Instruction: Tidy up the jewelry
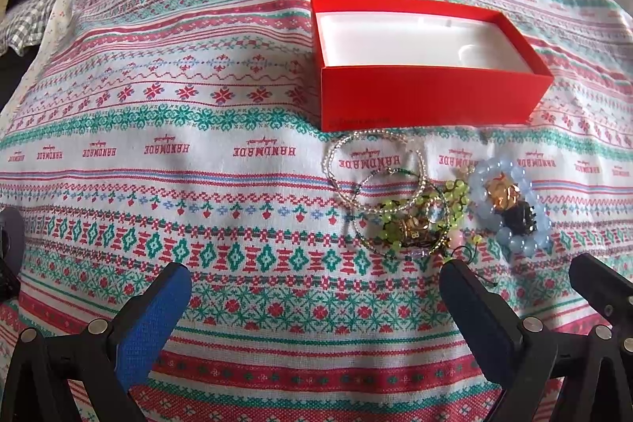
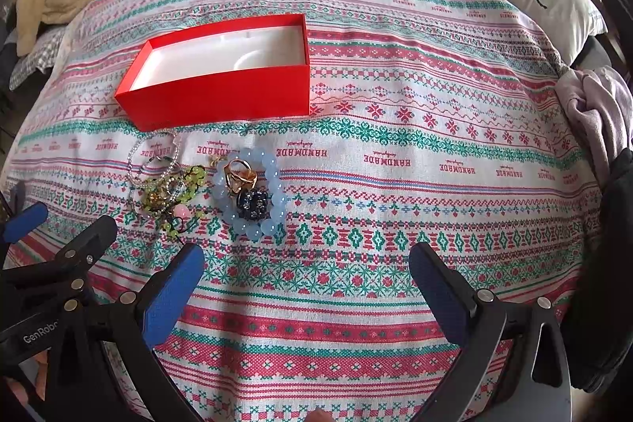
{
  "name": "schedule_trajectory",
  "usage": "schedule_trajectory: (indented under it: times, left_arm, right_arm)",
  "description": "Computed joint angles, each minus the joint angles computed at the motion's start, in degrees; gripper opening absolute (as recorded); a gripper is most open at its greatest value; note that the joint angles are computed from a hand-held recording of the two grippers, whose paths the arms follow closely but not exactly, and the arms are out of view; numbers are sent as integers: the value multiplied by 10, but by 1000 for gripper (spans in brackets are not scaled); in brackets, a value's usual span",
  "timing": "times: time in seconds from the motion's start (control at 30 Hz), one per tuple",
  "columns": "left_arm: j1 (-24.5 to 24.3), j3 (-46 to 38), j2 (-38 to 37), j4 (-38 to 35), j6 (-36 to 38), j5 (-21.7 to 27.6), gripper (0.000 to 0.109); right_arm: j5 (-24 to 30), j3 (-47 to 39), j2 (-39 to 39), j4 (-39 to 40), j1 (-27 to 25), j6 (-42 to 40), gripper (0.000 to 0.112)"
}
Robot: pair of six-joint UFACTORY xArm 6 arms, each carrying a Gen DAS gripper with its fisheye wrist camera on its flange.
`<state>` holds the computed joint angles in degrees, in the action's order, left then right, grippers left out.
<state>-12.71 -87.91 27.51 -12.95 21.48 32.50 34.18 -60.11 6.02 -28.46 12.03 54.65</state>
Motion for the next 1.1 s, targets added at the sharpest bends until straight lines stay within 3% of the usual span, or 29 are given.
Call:
schedule_trajectory:
  times: [0.6,0.8,0.9,1.1]
  left_arm:
    - [1,-10,3,9,-6,1,103]
    - [7,-87,33,-3,3,77,103]
    - [11,-145,59,-14,7,121,103]
    - [12,-209,89,-35,36,130,103]
  right_arm:
    - [-7,4,-5,-16,-3,13,103]
    - [-9,-4,-19,-10,-12,-7,103]
    - [-2,-18,-21,43,-21,-61,103]
    - [38,-68,-3,187,-41,-202,103]
